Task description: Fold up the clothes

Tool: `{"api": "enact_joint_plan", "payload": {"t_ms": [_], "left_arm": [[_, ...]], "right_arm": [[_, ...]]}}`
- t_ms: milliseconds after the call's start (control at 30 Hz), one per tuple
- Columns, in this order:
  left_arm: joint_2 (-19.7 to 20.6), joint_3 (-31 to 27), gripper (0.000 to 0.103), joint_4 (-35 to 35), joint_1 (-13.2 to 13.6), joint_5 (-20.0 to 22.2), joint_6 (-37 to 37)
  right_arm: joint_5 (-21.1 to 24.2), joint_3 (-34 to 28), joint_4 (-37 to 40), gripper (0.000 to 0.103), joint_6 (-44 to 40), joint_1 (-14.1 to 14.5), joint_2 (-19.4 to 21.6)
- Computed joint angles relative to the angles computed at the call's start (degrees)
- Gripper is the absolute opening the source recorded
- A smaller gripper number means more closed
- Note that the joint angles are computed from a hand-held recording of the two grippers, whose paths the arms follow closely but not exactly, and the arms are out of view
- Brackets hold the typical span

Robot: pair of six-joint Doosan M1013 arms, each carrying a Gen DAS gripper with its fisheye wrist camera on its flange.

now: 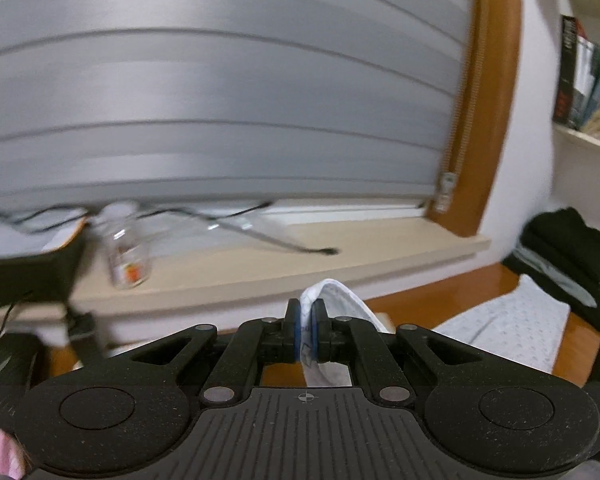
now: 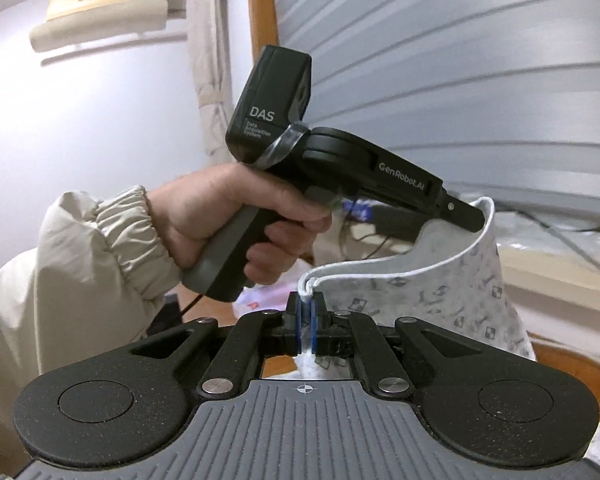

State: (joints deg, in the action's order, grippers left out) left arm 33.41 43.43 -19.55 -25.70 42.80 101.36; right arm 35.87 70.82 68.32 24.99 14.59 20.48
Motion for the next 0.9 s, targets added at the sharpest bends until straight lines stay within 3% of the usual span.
{"api": "enact_joint_plan", "payload": {"t_ms": [267, 400, 467, 500, 600, 700, 900], "left_arm": [[-2.1, 6.5, 0.005, 0.6, 3.4, -2.8, -5.0], [-1.8, 7.7, 0.007, 1.7, 4.5, -1.1, -7.9], [-1.8, 8.4, 0.011, 5.2, 4.7, -0.6, -11.3], [-1.9, 8.9, 0.014, 7.8, 4.6, -0.5, -13.5], [-2.1, 10.3, 0.025, 15.1, 4.4, 0.1, -20.0], [-3.2, 12.3, 0.025, 16.5, 4.4, -1.3, -22.3], [-3.2, 11.8, 0.025, 16.5, 2.2, -2.1, -20.0]], "right_arm": [[0.4, -7.7, -11.1, 0.004, 11.1, 3.0, 6.1], [0.0, -11.3, -18.0, 0.006, 17.8, 5.3, 9.0], [0.9, -12.5, -22.7, 0.016, 22.3, 5.7, 10.0], [1.9, -13.2, -24.7, 0.028, 24.4, 5.8, 10.5], [1.5, -11.2, -25.3, 0.035, 24.8, 5.1, 9.4], [0.7, -8.7, -26.3, 0.038, 24.6, 3.8, 7.3], [-2.1, -3.2, -31.0, 0.040, 24.2, 0.2, 3.5]]}}
